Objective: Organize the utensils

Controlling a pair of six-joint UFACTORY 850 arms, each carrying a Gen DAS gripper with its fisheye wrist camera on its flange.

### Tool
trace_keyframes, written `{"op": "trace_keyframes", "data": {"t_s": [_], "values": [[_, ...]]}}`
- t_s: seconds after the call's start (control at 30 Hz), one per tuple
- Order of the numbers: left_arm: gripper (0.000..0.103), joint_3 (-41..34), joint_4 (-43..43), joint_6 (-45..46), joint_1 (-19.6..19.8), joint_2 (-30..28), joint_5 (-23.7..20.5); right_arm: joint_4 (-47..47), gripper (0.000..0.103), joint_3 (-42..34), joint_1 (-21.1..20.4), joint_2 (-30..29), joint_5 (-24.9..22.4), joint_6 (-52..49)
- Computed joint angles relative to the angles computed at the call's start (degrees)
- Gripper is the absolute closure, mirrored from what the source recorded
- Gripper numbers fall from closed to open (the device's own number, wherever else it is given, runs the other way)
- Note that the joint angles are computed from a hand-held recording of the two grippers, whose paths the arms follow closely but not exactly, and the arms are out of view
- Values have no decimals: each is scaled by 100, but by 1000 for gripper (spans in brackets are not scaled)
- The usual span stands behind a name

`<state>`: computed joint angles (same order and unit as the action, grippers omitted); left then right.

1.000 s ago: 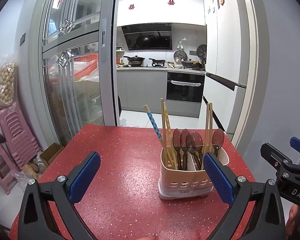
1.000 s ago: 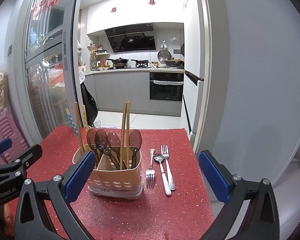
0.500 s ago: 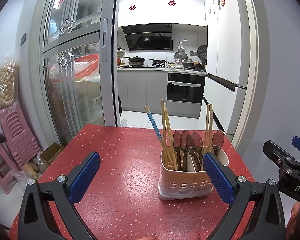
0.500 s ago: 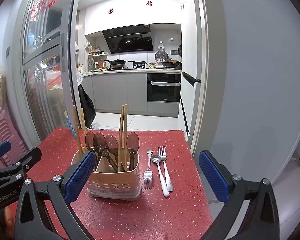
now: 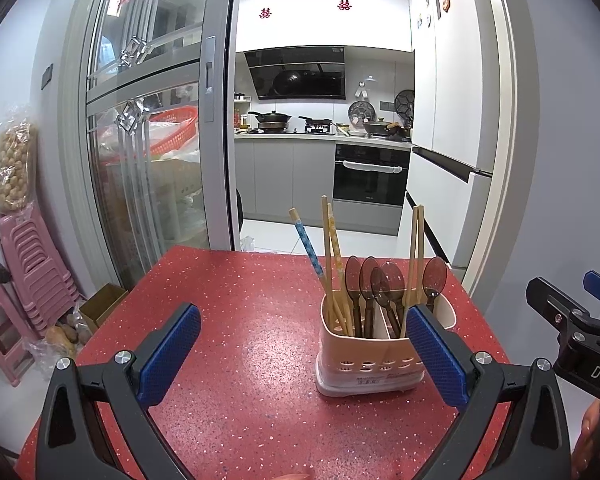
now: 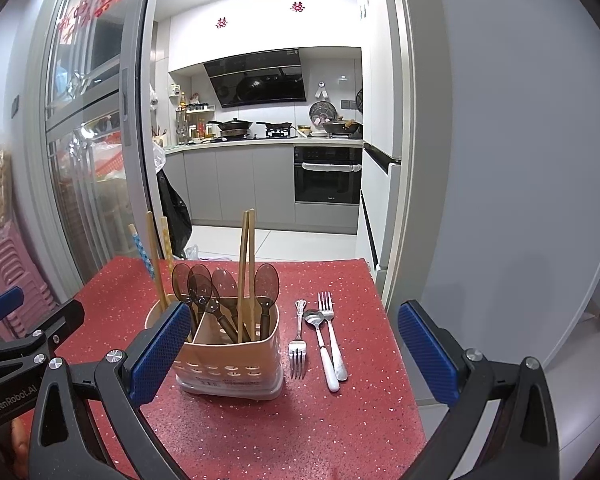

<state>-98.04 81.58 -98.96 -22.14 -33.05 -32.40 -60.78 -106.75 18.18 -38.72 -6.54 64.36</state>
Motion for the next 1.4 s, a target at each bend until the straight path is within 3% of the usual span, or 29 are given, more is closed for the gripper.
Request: {"op": "trace_keyframes", "data": {"t_s": [1.4], "values": [[0,-13,-180,142,42,-25,60,7,0,93,9,50,22,-17]]}}
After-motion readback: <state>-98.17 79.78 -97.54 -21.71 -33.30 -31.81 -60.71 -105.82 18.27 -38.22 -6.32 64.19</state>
